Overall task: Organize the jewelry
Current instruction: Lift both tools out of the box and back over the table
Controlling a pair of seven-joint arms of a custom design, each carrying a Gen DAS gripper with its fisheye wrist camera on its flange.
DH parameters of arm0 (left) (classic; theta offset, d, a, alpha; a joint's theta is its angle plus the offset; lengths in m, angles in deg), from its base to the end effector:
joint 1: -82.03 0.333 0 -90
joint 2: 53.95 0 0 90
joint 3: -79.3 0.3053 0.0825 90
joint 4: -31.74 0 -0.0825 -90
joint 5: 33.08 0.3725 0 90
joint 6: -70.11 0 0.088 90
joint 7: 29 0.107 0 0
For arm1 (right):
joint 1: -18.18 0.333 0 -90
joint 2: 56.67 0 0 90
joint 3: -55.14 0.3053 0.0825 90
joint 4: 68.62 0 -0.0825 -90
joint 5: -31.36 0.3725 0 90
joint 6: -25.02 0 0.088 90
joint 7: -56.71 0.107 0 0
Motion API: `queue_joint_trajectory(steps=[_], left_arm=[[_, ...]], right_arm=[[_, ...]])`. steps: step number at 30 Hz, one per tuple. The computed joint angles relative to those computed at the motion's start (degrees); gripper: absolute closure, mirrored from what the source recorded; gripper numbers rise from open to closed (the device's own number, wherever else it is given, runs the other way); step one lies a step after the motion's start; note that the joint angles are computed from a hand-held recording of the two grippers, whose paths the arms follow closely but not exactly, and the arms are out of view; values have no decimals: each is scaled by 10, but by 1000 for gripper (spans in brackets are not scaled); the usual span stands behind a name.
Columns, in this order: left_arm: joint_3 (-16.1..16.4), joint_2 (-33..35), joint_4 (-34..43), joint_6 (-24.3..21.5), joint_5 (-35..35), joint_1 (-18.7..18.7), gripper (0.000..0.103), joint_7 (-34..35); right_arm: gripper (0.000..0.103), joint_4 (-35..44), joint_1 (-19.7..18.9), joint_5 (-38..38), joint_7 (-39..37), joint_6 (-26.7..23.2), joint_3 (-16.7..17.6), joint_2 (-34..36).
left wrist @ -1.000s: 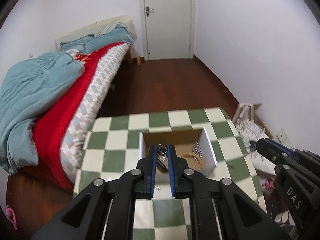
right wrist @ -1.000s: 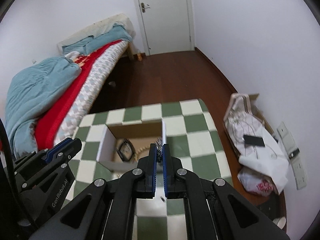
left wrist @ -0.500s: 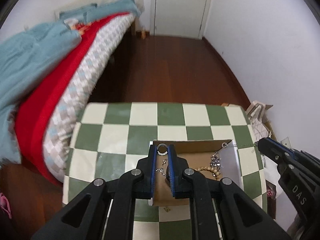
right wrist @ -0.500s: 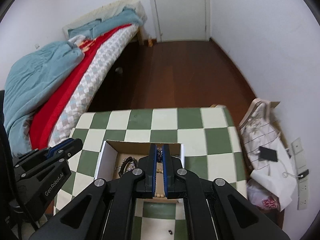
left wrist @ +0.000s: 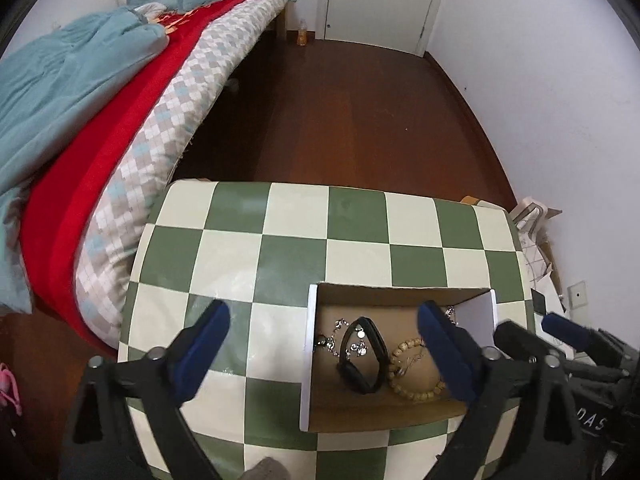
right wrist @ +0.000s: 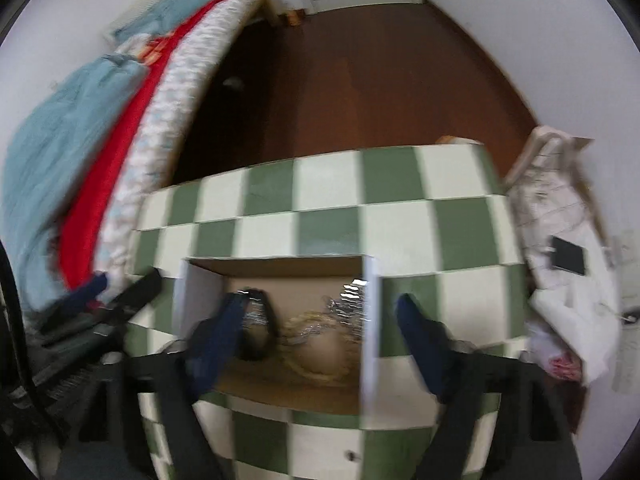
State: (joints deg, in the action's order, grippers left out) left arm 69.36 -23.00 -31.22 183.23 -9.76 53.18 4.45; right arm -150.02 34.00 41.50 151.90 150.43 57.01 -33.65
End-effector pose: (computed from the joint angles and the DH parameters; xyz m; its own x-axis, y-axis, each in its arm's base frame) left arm 0.6007 -0.4036 0.5441 0.2297 -0.9689 0.0916 -0.8663 -0.2465 -0.4345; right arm 0.6635 0.2142 0.5012 0.1700 -0.9620 -0.2138 -0.9393 -0.0925 -0.3303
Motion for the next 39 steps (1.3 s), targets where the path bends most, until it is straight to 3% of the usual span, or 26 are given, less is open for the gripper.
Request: queue_joint_trajectory(steps=[2,4,11,26,32,39], left_arm=[[4,-1,3,-18,12,-7,2,-2],[11,1,10,-41,34,-20,2,-3],[11,-38,-45,-77,98,-46,2,-26],[-53,-218,-240,-89,207,-46,2,-150],[-83,-274,-292,-93,217,-35,2,-174],[-106,-310,-351,-90,210,-20,2,-184]], right_arm=[[17,-19,8,-26,11,-3,-9,-12],[7,-38,21,-69,29,-4,-18,-23],[2,-135,45,-175,86,27,-21,-81],[2,-332,24,-291,217,127,36,-289],[2,-394,3,-289,247,149,68,-369],[2,-473,-13,-226,258,173,85,-436]])
